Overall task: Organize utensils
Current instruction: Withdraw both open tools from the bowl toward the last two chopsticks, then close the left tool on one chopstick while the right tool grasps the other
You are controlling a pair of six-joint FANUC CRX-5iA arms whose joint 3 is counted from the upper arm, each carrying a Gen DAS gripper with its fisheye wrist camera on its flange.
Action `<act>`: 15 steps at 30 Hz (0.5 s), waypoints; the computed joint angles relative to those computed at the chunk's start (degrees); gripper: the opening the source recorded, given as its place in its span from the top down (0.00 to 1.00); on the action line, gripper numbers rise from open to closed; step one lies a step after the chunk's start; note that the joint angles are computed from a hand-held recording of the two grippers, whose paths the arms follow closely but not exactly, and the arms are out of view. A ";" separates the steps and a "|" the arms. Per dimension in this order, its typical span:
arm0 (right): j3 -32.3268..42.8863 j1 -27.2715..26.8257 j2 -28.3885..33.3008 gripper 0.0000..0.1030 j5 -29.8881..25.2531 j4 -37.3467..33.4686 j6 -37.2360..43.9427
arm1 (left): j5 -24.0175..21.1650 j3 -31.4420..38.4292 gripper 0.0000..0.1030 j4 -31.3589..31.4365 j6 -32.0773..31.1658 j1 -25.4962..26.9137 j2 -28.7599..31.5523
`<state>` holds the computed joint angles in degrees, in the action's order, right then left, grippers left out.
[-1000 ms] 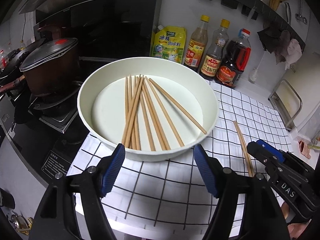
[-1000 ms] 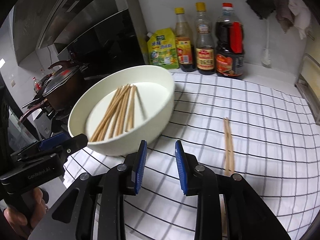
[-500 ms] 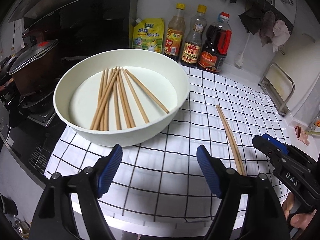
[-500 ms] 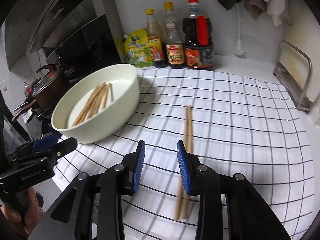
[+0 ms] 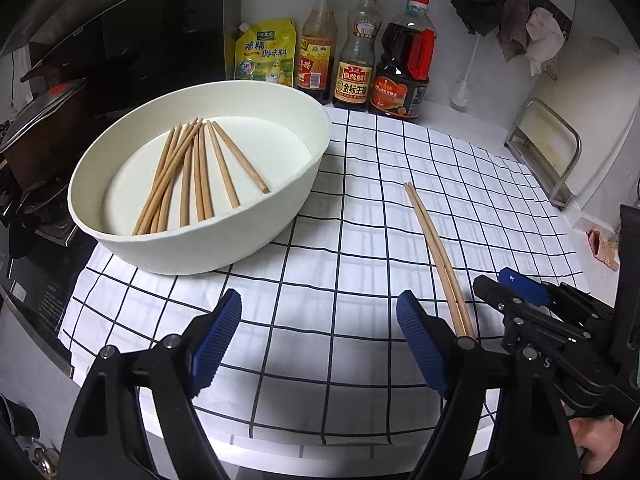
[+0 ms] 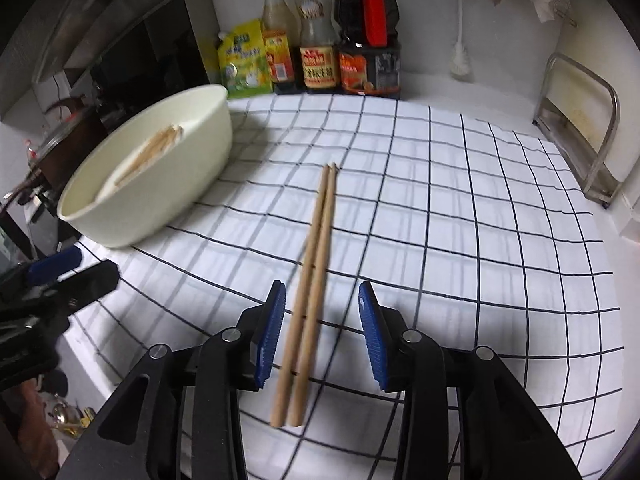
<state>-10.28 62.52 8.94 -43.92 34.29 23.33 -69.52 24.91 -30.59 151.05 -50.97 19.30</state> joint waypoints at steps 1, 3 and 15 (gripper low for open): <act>0.23 -0.27 0.34 0.64 0.17 -0.54 0.61 | 0.10 -0.02 0.24 0.22 0.03 0.11 0.14; 0.84 -0.63 1.11 0.64 -0.04 -1.22 1.47 | 0.13 0.03 0.24 0.65 -0.15 0.41 0.51; 2.50 -1.05 3.74 0.82 -1.02 -1.78 3.70 | 1.09 -0.46 0.24 2.07 0.35 1.69 1.34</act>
